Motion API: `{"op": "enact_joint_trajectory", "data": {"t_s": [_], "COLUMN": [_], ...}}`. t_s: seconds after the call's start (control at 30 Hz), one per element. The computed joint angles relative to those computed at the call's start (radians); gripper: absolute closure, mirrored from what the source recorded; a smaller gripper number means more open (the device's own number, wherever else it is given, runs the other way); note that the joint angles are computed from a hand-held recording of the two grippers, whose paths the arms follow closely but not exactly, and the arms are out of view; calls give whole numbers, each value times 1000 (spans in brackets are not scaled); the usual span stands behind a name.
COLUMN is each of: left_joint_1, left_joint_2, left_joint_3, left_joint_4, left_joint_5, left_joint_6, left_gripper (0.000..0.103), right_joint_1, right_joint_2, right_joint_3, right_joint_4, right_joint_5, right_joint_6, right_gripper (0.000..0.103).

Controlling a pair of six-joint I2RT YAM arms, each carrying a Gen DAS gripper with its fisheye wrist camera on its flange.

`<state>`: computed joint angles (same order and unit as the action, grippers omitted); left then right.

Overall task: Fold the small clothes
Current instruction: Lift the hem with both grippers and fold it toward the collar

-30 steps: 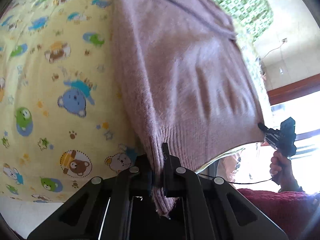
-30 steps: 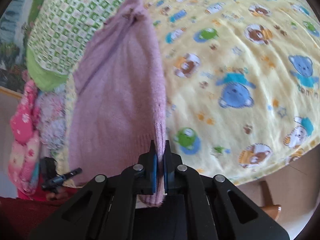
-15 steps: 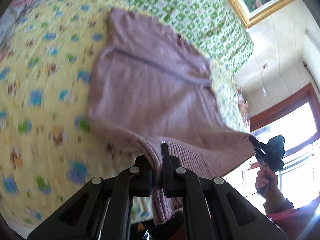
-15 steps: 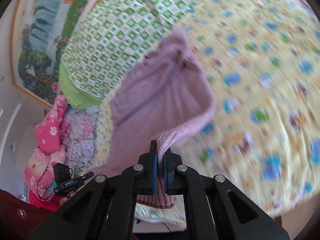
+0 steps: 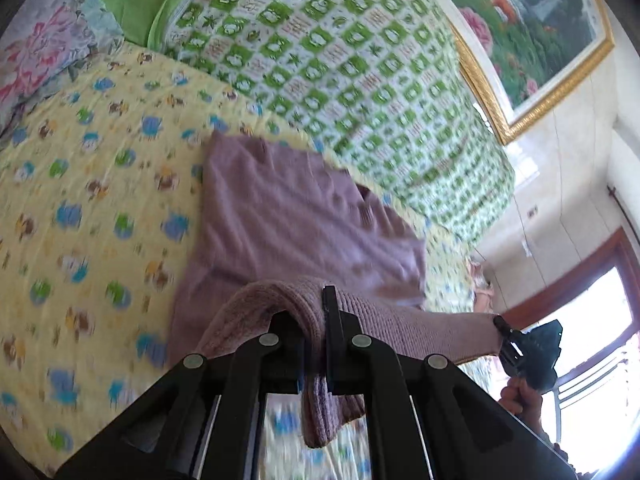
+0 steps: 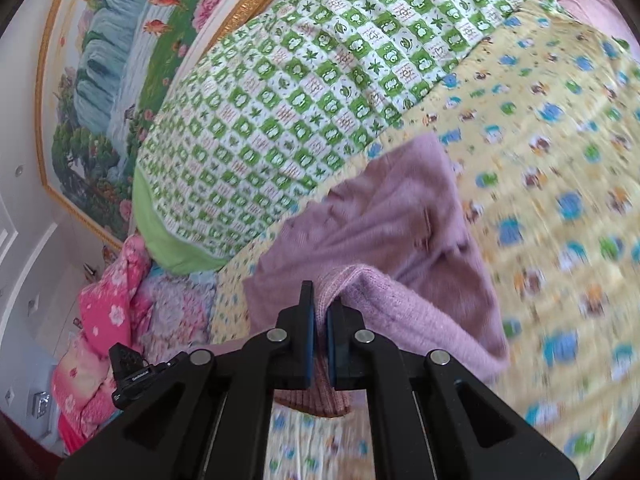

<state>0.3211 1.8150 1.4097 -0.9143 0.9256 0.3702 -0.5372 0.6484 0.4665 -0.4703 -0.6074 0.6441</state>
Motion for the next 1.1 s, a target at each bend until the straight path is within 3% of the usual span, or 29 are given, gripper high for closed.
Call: {"op": "enact_joint_trajectory", "data": {"t_s": [0.23, 0.6, 0.9, 1.1], "left_joint_1": [-133, -231, -285, -322], "left_joint_2": [122, 362, 658, 898], "left_joint_3": [128, 404, 772, 1153], "left_joint_4": [186, 260, 199, 19], "left_joint_5": [-85, -194, -267, -330], "left_joint_6": [-234, -412, -488, -498], "left_gripper": [99, 99, 98, 97], "right_joint_1": [-5, 27, 15, 19], "right_joint_2": [422, 825, 1137, 1268], "right_joint_3": [65, 240, 400, 486], "right_joint_4": [331, 530, 611, 601], "right_joint_5": [18, 43, 74, 97], "right_joint_6": [-8, -33, -46, -37], "right_gripper": [97, 97, 97, 96]}}
